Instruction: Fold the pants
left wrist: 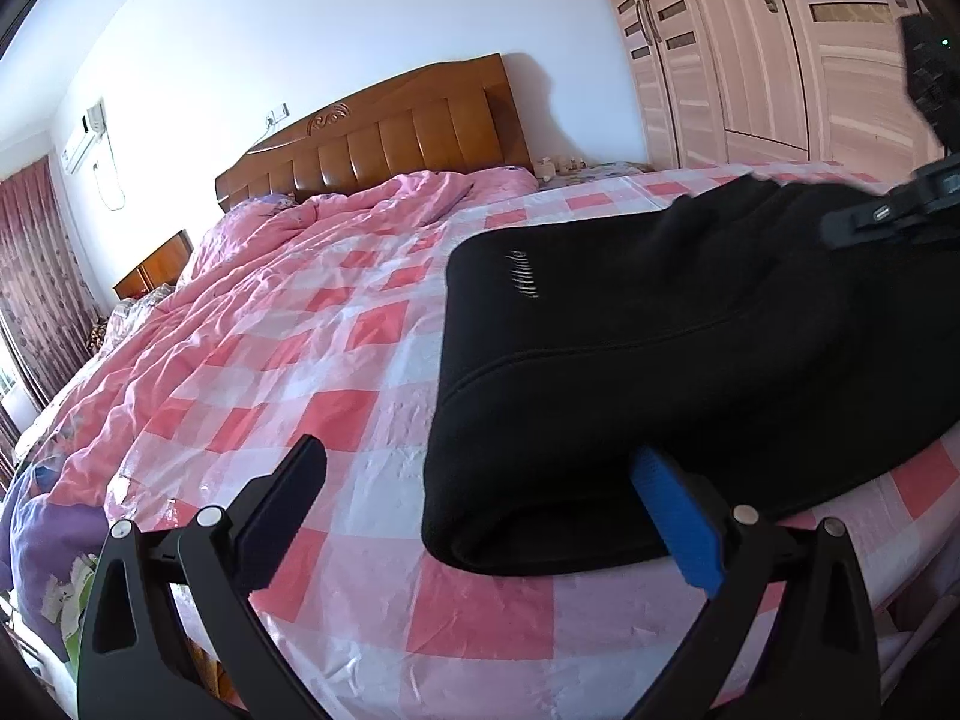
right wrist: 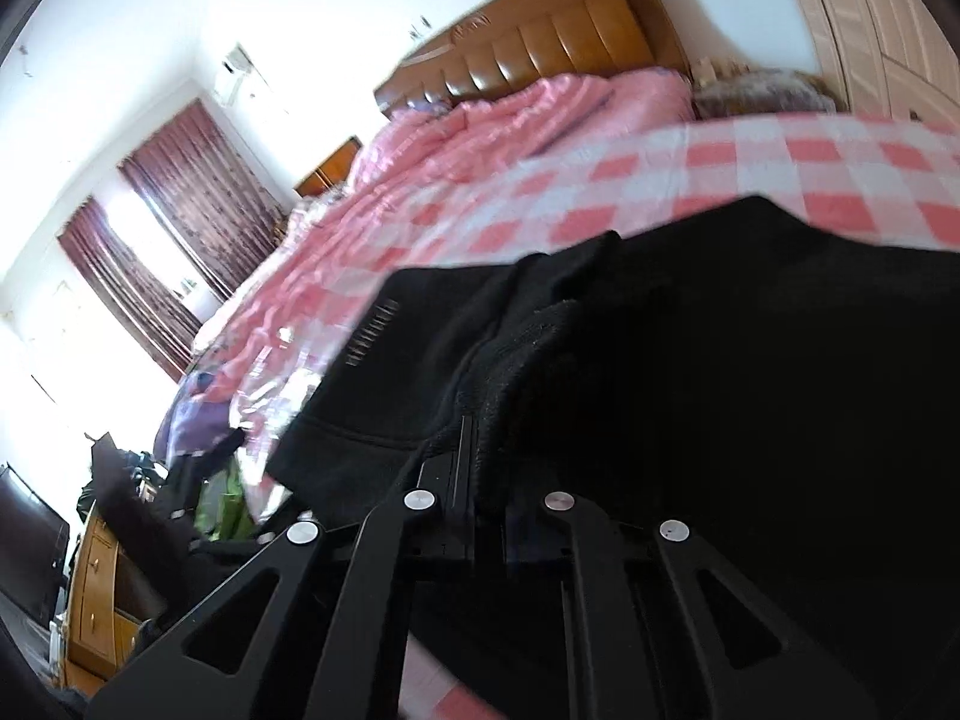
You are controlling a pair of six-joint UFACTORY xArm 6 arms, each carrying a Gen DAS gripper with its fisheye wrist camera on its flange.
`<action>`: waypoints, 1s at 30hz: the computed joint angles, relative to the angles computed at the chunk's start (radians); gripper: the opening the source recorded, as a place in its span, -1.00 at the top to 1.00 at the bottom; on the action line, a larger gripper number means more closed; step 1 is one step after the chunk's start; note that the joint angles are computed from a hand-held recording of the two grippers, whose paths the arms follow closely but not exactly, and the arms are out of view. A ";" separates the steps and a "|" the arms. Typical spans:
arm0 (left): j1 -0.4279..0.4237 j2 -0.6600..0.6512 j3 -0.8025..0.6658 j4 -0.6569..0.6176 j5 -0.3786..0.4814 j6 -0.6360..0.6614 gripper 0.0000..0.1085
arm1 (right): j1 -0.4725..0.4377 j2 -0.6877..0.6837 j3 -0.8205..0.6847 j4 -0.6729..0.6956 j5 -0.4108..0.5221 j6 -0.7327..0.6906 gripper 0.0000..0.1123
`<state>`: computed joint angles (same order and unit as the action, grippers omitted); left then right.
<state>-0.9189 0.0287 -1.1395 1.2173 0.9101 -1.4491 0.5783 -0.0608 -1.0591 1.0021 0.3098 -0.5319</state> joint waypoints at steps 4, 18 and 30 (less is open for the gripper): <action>0.011 0.000 0.007 -0.011 -0.016 -0.004 -0.86 | -0.033 0.038 0.002 -0.051 0.044 0.073 0.83; 0.003 -0.040 0.047 -0.006 0.015 -0.022 -0.86 | -0.117 0.001 0.042 -0.063 0.170 0.120 -0.74; 0.018 -0.059 0.075 -0.016 -0.032 -0.065 -0.86 | -0.086 0.151 -0.156 -0.065 0.221 0.067 0.68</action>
<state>-0.9012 -0.0299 -1.0649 1.2014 0.8783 -1.5138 0.4918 0.0903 -1.2148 0.9366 0.5308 -0.4652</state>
